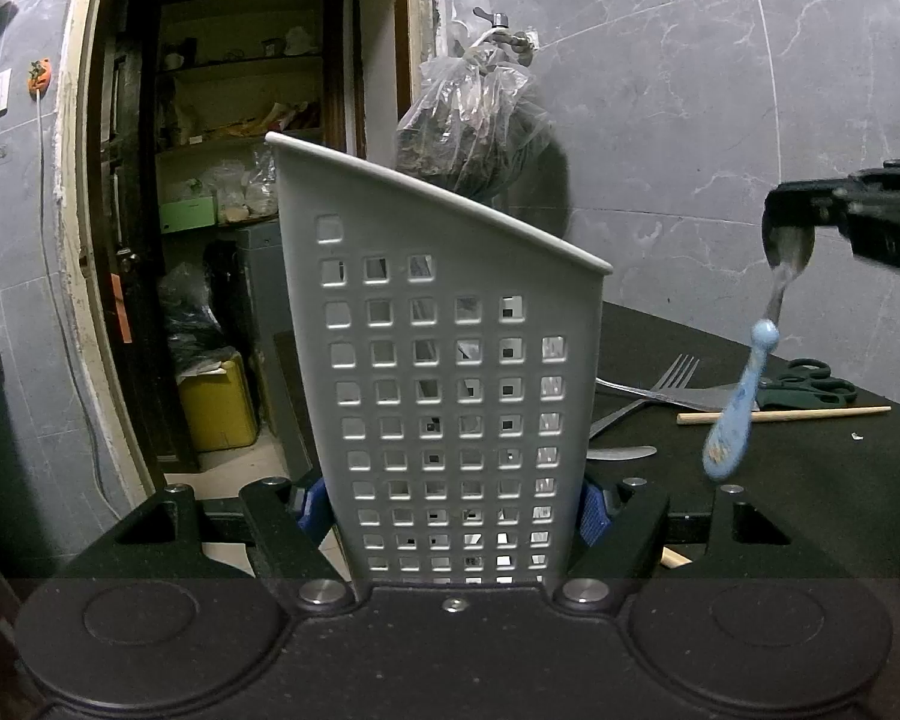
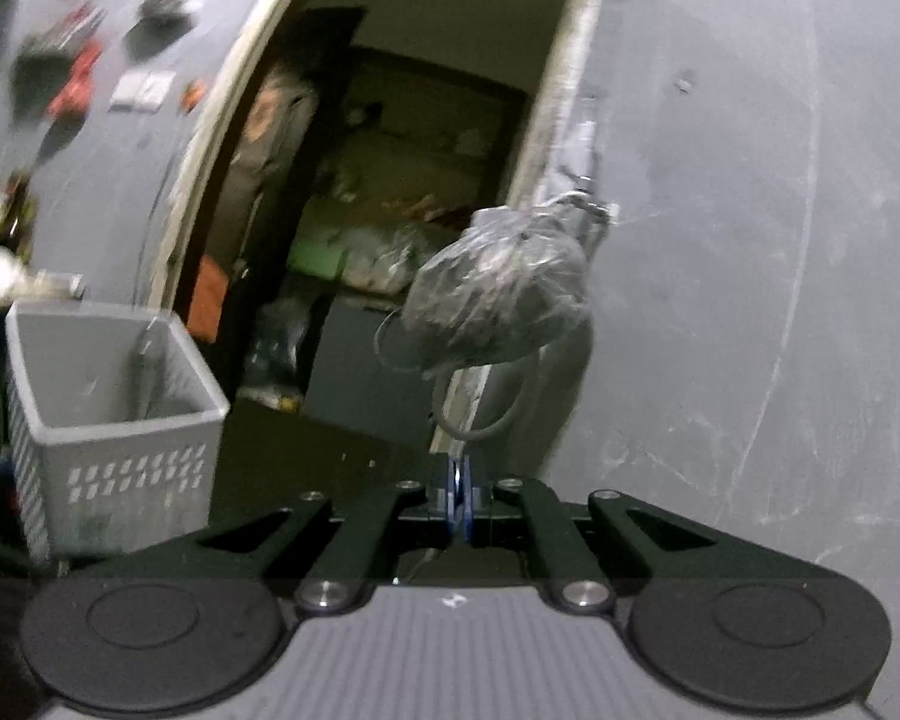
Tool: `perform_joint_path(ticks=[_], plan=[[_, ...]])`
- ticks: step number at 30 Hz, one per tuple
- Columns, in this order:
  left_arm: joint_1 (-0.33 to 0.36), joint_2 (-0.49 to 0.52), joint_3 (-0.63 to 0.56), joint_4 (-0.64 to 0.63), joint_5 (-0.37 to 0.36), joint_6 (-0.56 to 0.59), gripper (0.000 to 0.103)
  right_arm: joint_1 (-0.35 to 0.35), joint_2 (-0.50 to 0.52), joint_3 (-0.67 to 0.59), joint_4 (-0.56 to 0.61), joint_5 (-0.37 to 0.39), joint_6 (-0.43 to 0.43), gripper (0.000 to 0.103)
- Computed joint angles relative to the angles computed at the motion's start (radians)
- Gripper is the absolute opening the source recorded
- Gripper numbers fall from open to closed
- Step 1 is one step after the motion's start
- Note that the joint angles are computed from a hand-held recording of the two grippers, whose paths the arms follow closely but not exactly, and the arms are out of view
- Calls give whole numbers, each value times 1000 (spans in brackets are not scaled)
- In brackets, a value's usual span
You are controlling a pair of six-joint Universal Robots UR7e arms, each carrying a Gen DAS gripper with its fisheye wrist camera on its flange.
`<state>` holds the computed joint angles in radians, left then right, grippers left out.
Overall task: Organize utensils
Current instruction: 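Lift the blue-handled spoon with the right gripper toward the basket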
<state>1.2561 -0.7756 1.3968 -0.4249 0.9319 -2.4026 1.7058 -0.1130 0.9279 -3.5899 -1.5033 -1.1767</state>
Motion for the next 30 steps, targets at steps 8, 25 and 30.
perform_joint_path(ticks=[8,25,30], plan=[[0,1,-1,0,0,-2,76,-1,12,81,-72,50,-190,3],[-1,2,-2,0,-1,-1,76,-1,-1,107,-38,72,-189,3],[-1,1,-1,0,-1,0,76,1,-7,107,-26,79,-187,3]])
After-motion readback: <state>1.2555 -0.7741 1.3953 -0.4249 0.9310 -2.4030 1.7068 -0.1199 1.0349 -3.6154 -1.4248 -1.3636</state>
